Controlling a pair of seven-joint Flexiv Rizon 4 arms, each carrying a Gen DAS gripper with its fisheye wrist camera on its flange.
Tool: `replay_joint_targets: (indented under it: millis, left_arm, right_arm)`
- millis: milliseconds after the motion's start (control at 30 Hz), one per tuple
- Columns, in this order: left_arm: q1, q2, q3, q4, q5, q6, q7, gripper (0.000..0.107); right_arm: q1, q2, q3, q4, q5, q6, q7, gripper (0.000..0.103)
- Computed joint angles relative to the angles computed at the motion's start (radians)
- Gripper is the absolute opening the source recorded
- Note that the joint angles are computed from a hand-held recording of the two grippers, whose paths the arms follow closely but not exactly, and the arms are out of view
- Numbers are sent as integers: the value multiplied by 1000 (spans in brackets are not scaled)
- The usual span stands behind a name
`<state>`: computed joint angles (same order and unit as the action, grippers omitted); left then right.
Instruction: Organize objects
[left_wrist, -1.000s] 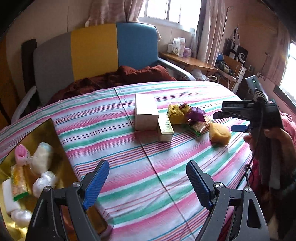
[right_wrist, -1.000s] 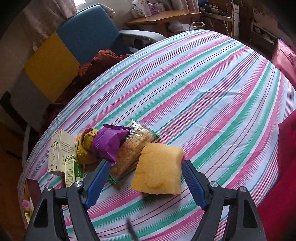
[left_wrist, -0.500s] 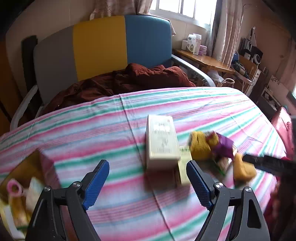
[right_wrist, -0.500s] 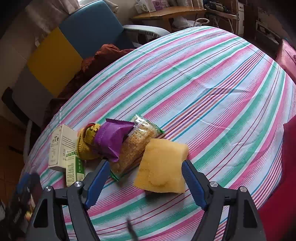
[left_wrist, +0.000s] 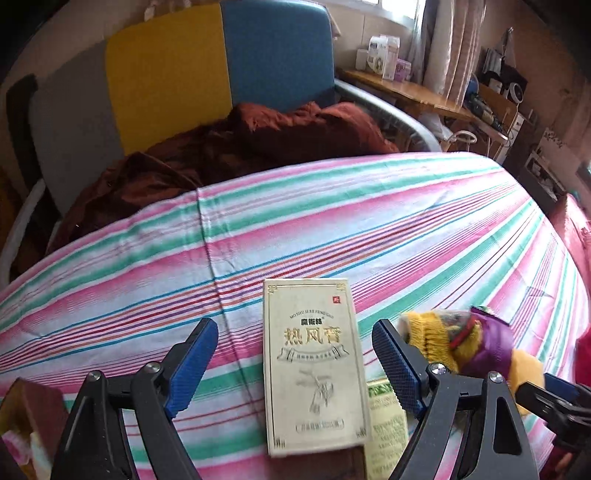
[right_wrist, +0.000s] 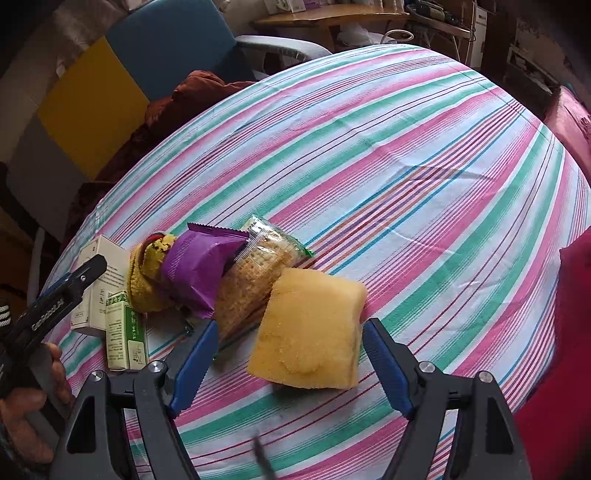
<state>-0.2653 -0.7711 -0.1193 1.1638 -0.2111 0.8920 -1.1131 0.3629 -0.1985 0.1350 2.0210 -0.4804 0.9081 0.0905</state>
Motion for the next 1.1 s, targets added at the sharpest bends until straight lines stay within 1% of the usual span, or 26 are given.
replay_joint_targets:
  millis: [67,100,167,233,267,300,333,367,433,533,600,700,800,933,1033,1100]
  left_arm:
    - [-11,-26,17,-37,17,-24,-12,83]
    - [-9,-36,17,-52,17,-43,-13,75]
    - [19,-44,-16,-57,-26,-82,0,66]
    - [44,-24,-44,-17,-69,-70,14,62]
    - [53,-13,-54,3,-86,-65,25,59]
    - [65,6,-66,32,-107,-61,39,55]
    - [69,20,-67,54,-117,-54,46,52]
    - [64,38,-54,77,-110,-45,44,52]
    - [60,63,-36,121,-94,-22,49,52]
    - [79,116,-45,223,-104,47,97,51]
    - [90,156,-44,285,-113,58,111,51]
    - [117,211,-62,366,-158,48,146,51]
    - [132,288,-71,490,-197,86,204,51]
    - [144,389,-96,658,-298,153,300,51]
    - [127,424,-100,738,-352,214,358,53]
    - [106,412,-82,733,-335,206,337,53]
  right_arm:
    - [-1,-5,2,-8,15,-17,-14,81]
    - [-2,-10,3,-14,22,-25,-19,81]
    - [-4,-15,3,-19,37,-29,-27,81]
    - [-7,-21,3,-23,56,-32,-38,79]
    - [-10,-24,5,-23,67,-28,-47,76]
    - [-12,-27,6,-24,80,-24,-59,69]
    - [-11,-31,8,-34,91,-44,-72,64]
    - [-8,-32,6,-39,91,-61,-77,62]
    - [-4,-34,4,-44,90,-76,-78,60]
    - [1,-39,6,-56,91,-105,-97,59]
    - [6,-44,7,-68,92,-132,-114,59]
    - [9,-41,7,-67,90,-141,-118,59]
    - [9,-36,9,-63,90,-141,-121,59]
    - [10,-36,12,-60,89,-131,-140,58]
    - [11,-33,12,-58,91,-139,-146,58]
    - [12,-28,13,-53,90,-139,-145,58]
